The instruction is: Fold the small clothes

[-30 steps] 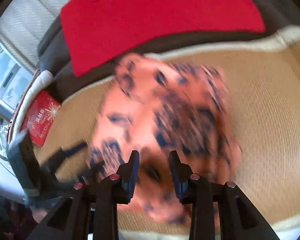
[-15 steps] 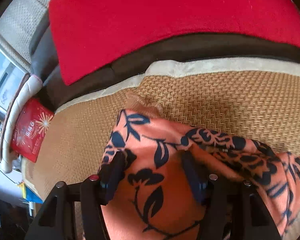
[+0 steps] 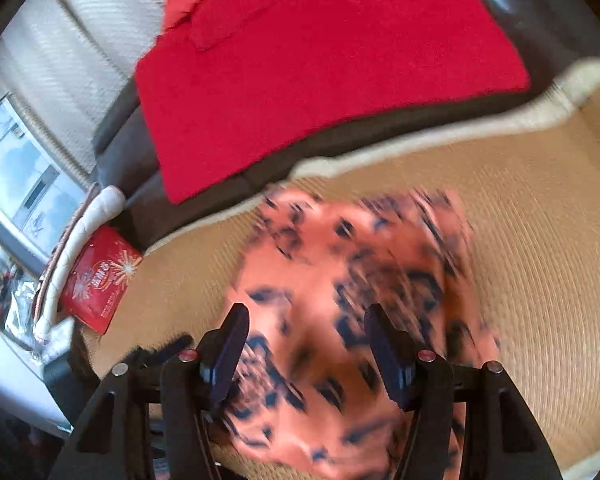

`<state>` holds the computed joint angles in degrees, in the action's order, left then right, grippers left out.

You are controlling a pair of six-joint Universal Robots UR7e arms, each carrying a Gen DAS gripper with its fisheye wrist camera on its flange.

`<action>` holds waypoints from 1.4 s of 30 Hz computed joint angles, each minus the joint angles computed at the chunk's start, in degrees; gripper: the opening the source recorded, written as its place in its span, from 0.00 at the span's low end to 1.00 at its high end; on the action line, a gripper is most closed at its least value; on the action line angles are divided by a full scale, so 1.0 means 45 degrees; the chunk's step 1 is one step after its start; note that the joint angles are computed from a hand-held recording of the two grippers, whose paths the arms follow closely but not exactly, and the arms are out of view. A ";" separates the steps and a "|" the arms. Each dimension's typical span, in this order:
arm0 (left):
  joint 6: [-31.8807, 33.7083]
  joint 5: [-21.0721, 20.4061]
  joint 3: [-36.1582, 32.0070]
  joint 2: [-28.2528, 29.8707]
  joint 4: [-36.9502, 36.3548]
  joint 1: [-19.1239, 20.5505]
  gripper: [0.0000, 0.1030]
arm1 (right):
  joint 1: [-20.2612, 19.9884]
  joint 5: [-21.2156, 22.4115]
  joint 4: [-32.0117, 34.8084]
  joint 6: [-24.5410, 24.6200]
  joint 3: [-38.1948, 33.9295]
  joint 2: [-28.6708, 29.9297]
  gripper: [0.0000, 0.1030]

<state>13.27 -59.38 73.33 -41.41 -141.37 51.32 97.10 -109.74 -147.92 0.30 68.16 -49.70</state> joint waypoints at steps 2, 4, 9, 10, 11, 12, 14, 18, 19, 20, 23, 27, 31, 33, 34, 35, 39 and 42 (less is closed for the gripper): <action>0.0114 0.0114 0.0117 0.0001 -0.0105 -0.0070 0.88 | -0.0422 0.0025 0.0896 0.1123 0.0200 -0.0023 0.62; 0.0279 0.0339 0.0286 0.0027 -0.0378 -0.0159 0.89 | -0.0861 0.0914 0.0251 0.1283 0.0842 -0.0212 0.60; 0.0504 0.0780 0.0448 0.0077 -0.0789 -0.0291 0.94 | -0.1171 0.2009 -0.0304 0.1633 0.1363 -0.0612 0.60; 0.0492 0.0764 0.0412 0.0105 -0.0787 -0.0264 0.94 | -0.1210 0.2134 -0.0364 0.1683 0.1438 -0.0667 0.60; 0.0474 0.0749 0.0405 0.0104 -0.0768 -0.0260 0.94 | -0.1244 0.2235 -0.0394 0.1748 0.1508 -0.0732 0.60; 0.0547 0.0716 0.0303 0.0192 -0.0784 -0.0195 0.94 | -0.1289 0.2369 -0.0424 0.1817 0.1554 -0.0769 0.60; 0.0589 0.0726 0.0285 0.0208 -0.0789 -0.0195 0.95 | -0.1357 0.2534 -0.0515 0.1901 0.1778 -0.0938 0.60; 0.0693 0.0834 0.0209 0.0265 -0.0839 -0.0230 0.95 | -0.1462 0.2758 -0.0591 0.2461 0.2100 -0.1325 0.60; 0.0716 0.0854 0.0188 0.0281 -0.0863 -0.0243 0.95 | -0.1435 0.2768 -0.0631 0.2460 0.2104 -0.1382 0.61; 0.0718 0.0876 0.0173 0.0296 -0.0887 -0.0260 0.95 | -0.1367 0.2690 -0.0746 0.2369 0.2118 -0.1436 0.62; 0.0752 0.0937 0.0042 0.0422 -0.0993 -0.0296 0.95 | -0.1155 0.2416 -0.1360 0.1839 0.1957 -0.1405 0.61; 0.0553 0.0939 -0.0322 0.0686 -0.0794 -0.0300 0.95 | -0.0928 0.1658 -0.2117 0.1285 0.1420 -0.1055 0.61; 0.0249 0.0857 -0.0604 0.0886 -0.0484 -0.0283 0.95 | -0.1408 0.1437 -0.0695 0.2303 0.0621 -0.0483 0.59; 0.0291 0.0869 -0.0699 0.0966 -0.0480 -0.0289 0.95 | -0.1509 0.1816 -0.0886 0.2306 0.0712 -0.0572 0.59; 0.0274 0.0876 -0.0735 0.0992 -0.0461 -0.0292 0.95 | -0.1519 0.1863 -0.0909 0.2230 0.0789 -0.0644 0.59; 0.0229 0.0885 -0.0765 0.1010 -0.0433 -0.0297 0.95 | -0.1566 0.1975 -0.1042 0.2211 0.0942 -0.0724 0.59; -0.0263 0.0559 -0.1136 0.0992 0.0155 -0.0286 0.95 | -0.1721 0.2538 -0.1401 0.2270 0.1507 -0.1116 0.59; -0.1198 -0.0496 -0.1651 0.0904 0.0406 -0.0040 0.95 | -0.1901 0.3259 -0.2214 0.2672 0.2333 -0.1703 0.59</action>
<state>7.88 -61.61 65.90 -37.34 -139.54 51.14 88.54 -95.07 -157.89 12.32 78.66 -57.37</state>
